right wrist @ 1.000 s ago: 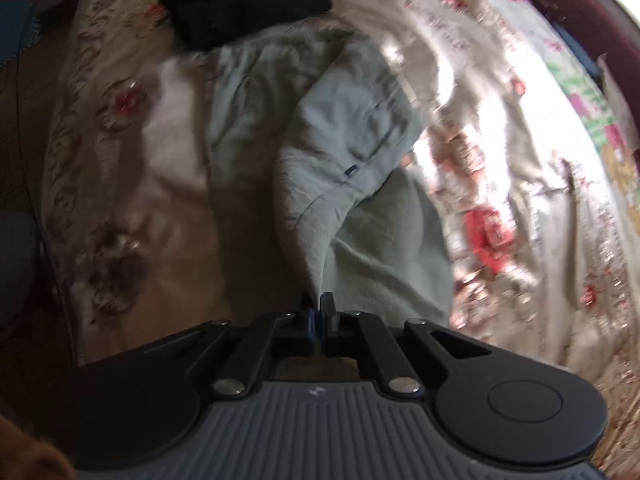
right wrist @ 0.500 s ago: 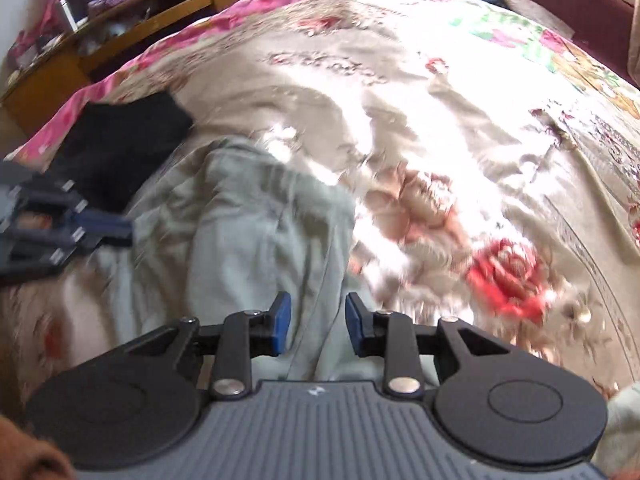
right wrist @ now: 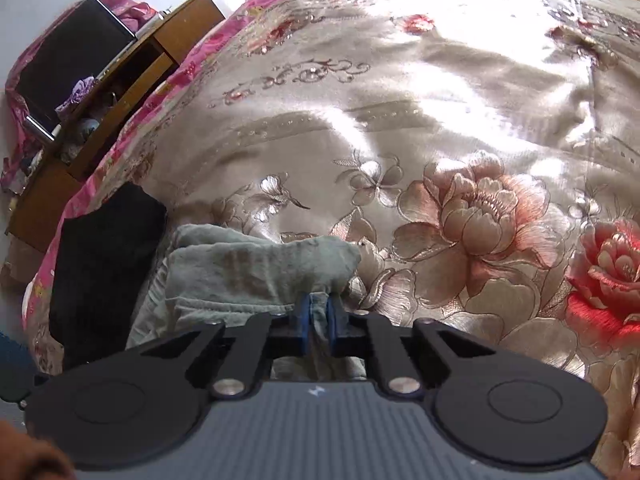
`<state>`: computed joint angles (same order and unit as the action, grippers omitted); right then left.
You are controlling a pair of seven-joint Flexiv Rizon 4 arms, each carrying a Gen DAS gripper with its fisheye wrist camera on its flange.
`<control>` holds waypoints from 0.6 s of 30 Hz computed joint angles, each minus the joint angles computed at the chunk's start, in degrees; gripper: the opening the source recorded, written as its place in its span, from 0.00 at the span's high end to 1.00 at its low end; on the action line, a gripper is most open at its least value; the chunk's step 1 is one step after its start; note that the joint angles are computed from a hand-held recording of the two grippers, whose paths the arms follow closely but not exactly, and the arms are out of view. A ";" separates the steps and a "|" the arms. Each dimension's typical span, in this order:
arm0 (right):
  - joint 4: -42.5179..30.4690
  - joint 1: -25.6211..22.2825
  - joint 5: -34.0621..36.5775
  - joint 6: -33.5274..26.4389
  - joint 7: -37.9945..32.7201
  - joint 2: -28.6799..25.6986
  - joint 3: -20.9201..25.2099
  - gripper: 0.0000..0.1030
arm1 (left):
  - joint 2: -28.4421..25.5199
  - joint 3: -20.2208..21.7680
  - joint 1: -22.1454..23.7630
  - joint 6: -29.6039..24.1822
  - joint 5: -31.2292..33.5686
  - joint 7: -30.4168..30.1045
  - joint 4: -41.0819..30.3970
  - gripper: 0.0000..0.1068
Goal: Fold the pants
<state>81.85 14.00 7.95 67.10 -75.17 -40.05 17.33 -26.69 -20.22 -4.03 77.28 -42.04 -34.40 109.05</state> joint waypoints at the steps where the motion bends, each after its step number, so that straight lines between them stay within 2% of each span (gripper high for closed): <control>1: 0.64 0.20 0.01 1.08 0.26 0.70 -0.31 0.91 | -0.12 -0.30 -0.01 0.58 -0.13 0.30 0.14 0.81; 5: 1.85 0.37 -0.78 4.03 0.27 1.60 -0.94 0.91 | -0.43 -2.38 0.79 1.55 -1.56 1.87 0.41 0.81; 9: -0.24 -0.17 -1.68 1.50 -0.54 -0.54 -0.10 0.84 | -1.09 -2.94 0.87 2.31 -1.52 2.84 0.31 0.81; 12: -1.91 0.26 -1.60 -0.05 -0.20 -2.77 -0.01 0.64 | -1.55 -2.65 0.69 2.45 -0.68 2.37 0.10 0.81; 13: -2.68 0.28 -1.08 -0.46 0.20 -3.65 0.27 0.61 | -1.63 -2.96 0.93 2.71 -0.69 2.53 0.20 0.81; 14: -2.96 0.45 -0.71 0.19 0.41 -4.19 0.29 0.61 | -1.66 -3.35 1.24 2.83 -0.80 2.65 0.31 0.81; 15: -3.12 0.78 -0.72 0.71 0.87 -4.35 -0.07 0.66 | -1.67 -3.63 1.46 2.83 -0.87 2.66 0.37 0.81; 16: -3.28 1.11 -0.77 0.71 1.89 -4.25 -0.56 0.87 | -1.67 -3.67 1.53 2.76 -0.83 2.50 0.41 0.81; 17: -3.83 1.04 -0.53 -0.49 3.42 -3.89 -0.76 0.91 | -1.71 -3.64 1.53 2.72 -0.72 2.33 0.39 0.81; 18: -3.53 1.36 -0.86 -0.12 4.30 -3.20 -1.54 0.91 | -1.76 -3.73 1.58 2.83 -0.67 2.29 0.39 0.81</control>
<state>78.32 15.37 7.08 66.98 -70.87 -43.25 15.79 -28.45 -23.95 -2.45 80.11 -42.71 -32.11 109.45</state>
